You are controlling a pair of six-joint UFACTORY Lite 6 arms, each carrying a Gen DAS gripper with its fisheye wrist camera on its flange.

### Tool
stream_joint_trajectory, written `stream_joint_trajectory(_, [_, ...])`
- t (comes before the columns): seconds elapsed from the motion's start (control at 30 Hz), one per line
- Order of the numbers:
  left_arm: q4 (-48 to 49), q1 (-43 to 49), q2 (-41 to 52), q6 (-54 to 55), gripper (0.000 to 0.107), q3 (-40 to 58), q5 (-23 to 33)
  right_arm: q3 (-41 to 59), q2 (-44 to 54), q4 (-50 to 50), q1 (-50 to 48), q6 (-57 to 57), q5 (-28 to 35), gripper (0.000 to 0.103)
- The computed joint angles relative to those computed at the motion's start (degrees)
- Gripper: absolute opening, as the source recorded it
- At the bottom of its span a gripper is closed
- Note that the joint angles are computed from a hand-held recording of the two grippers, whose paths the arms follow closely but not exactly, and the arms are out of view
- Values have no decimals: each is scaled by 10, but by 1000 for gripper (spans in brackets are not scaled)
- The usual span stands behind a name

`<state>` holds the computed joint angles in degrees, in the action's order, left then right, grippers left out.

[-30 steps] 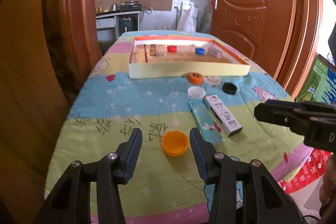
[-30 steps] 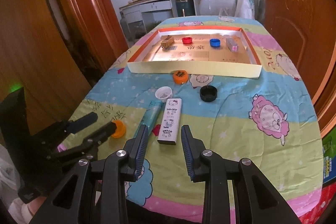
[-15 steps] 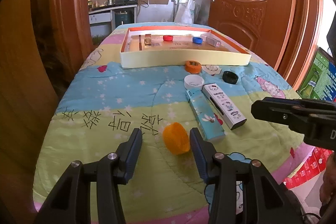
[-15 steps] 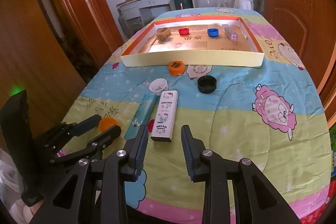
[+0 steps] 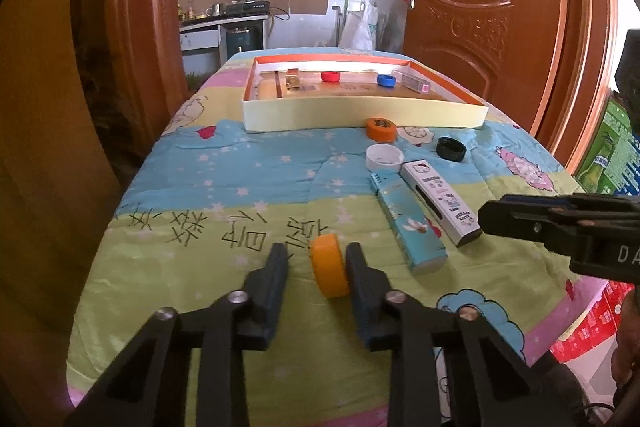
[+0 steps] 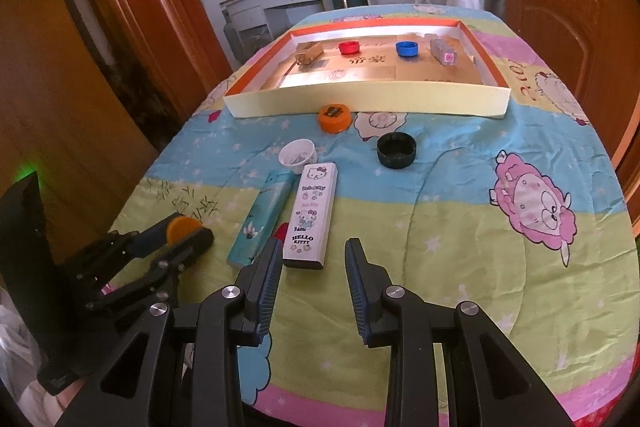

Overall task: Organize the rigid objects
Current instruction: 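Grasp the orange cap with the left tool while the right tool grasps the Hello Kitty box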

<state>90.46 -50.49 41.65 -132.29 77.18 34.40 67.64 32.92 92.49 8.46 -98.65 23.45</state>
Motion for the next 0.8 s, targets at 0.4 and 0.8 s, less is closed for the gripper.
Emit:
stream_joint_trajectory(0.4, [96,18,-36,-122,12,-60,-23,62,46,-46,18,58,-18,33])
stream_joint_trajectory(0.8, [84,16,-53,-111,13,-70,-8,149,111,-199,107,223,-172,27])
